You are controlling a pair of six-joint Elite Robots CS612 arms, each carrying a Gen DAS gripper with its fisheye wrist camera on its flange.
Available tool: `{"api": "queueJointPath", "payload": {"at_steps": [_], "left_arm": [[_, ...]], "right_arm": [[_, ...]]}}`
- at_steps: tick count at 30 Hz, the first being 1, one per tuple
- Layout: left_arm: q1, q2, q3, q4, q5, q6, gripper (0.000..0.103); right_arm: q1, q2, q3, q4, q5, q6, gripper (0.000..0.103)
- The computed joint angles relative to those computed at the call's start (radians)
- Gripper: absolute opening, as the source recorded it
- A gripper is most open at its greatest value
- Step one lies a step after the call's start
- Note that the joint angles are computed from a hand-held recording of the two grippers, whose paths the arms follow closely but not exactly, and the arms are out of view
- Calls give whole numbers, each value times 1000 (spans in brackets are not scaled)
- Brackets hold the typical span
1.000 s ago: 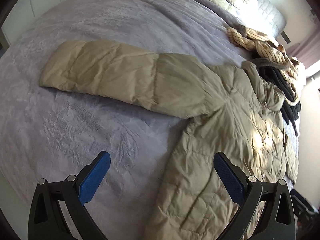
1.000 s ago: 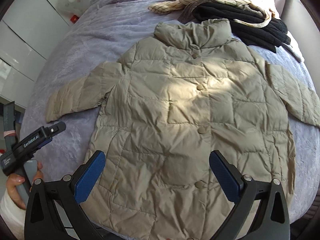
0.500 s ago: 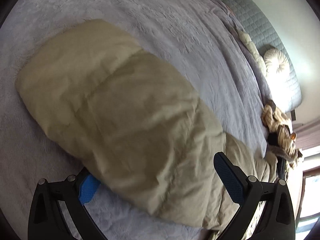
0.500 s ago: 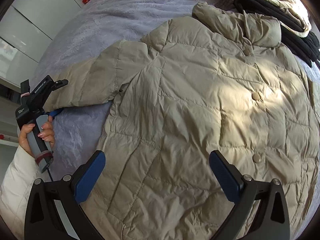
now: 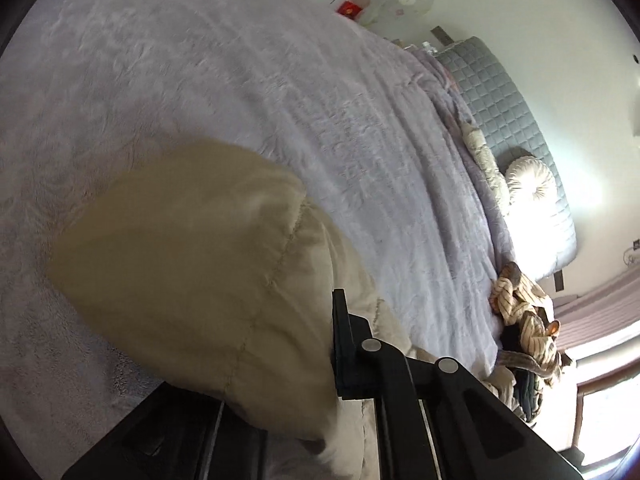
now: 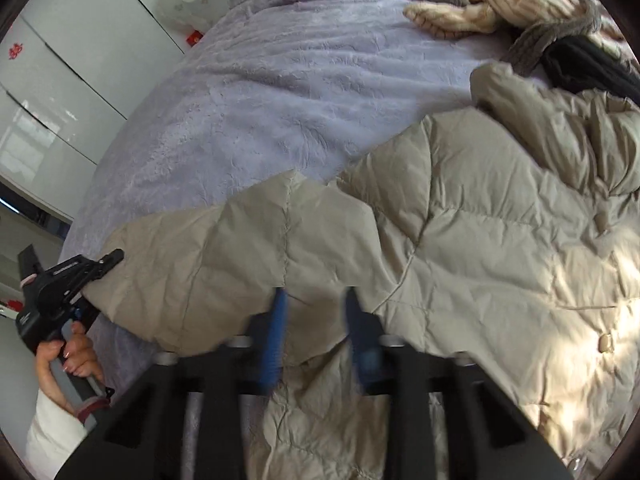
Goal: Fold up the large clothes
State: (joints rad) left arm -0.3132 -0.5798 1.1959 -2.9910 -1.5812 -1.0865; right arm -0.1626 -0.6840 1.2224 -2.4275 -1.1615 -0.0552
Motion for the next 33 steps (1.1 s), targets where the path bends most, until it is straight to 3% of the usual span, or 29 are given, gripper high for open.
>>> {"api": "queueJointPath", "payload": {"at_steps": [4, 8, 12, 16, 18, 22, 26, 29, 31, 33], "left_arm": [[-10, -27, 9, -94, -17, 105, 10], [-27, -25, -26, -140, -87, 210, 10], [-62, -2, -101, -149, -150, 285, 10], [-110, 18, -168, -136, -239, 379, 10], [-140, 34, -216, -90, -273, 452, 10], [-206, 84, -329, 53, -323, 608, 10], [-277, 148, -458, 296, -252, 795, 11], [-321, 176, -495, 438, -172, 886, 11], [-338, 182, -493, 486, -124, 932, 19], [-351, 162, -437, 476, -80, 950, 75]], "right_arm": [[6, 43, -45, 78, 58, -27, 8], [8, 82, -77, 144, 77, -23, 8], [-8, 79, -70, 168, 144, -57, 7], [-60, 24, 10, 122, 245, -57, 8], [-93, -9, 54, 76, 241, -51, 8], [-169, -60, 132, -38, 147, 1, 8], [-241, -85, 180, -109, 41, 77, 8], [-275, -84, 187, -115, -3, 123, 8], [-290, -81, 188, -119, -8, 142, 8], [-295, -70, 179, -125, -2, 153, 8]]}}
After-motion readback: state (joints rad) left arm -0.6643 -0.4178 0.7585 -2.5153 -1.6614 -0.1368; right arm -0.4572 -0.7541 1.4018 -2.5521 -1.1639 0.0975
